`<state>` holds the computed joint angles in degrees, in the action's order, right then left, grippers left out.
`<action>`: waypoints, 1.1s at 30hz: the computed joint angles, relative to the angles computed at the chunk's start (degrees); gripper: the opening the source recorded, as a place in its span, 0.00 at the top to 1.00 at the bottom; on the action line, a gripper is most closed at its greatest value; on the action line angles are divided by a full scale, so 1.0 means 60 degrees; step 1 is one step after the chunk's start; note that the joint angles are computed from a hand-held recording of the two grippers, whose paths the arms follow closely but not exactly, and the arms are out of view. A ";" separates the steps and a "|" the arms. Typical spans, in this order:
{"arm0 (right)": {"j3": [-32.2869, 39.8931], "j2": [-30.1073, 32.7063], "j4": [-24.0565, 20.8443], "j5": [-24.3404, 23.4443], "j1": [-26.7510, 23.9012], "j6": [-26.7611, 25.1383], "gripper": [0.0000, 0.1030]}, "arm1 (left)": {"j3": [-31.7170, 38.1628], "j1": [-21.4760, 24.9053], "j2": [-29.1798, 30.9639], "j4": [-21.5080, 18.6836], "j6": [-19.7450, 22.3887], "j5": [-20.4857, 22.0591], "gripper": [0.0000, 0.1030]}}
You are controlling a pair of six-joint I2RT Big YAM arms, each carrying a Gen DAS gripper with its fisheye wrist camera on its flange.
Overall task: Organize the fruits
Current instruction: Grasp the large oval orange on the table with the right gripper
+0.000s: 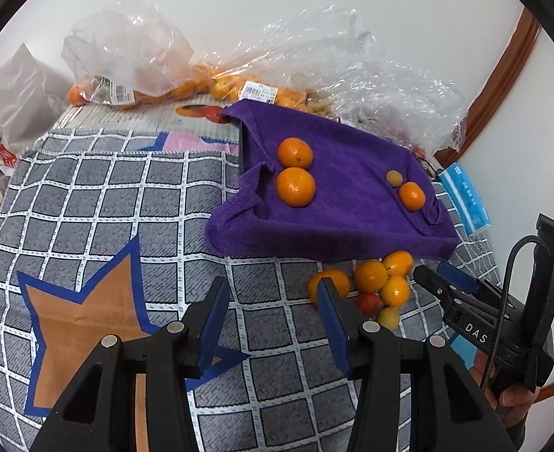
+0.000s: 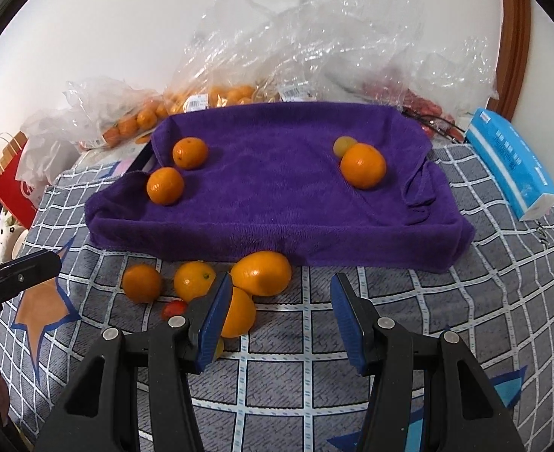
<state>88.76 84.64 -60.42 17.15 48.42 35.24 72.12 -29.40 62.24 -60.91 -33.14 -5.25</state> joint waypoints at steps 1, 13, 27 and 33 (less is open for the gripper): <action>0.0009 0.0037 -0.0008 -0.0019 -0.0014 0.0004 0.48 | -0.0010 0.0036 0.0029 0.0006 0.0012 0.0042 0.55; 0.0059 0.0213 0.0002 -0.0305 -0.0227 -0.0051 0.48 | 0.0126 0.0259 0.0399 0.0011 0.0084 0.0317 0.55; 0.0313 0.0505 0.0151 -0.0928 -0.0296 -0.0382 0.48 | 0.0436 0.0212 0.0675 -0.0152 0.0224 0.0306 0.55; 0.0374 0.0681 0.0218 -0.1579 -0.0472 -0.0033 0.48 | 0.0468 0.0295 0.0665 -0.0109 0.0098 0.0352 0.55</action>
<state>91.01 88.72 -59.11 7.68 45.58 35.04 74.92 -27.63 66.23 -61.56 -32.55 -3.13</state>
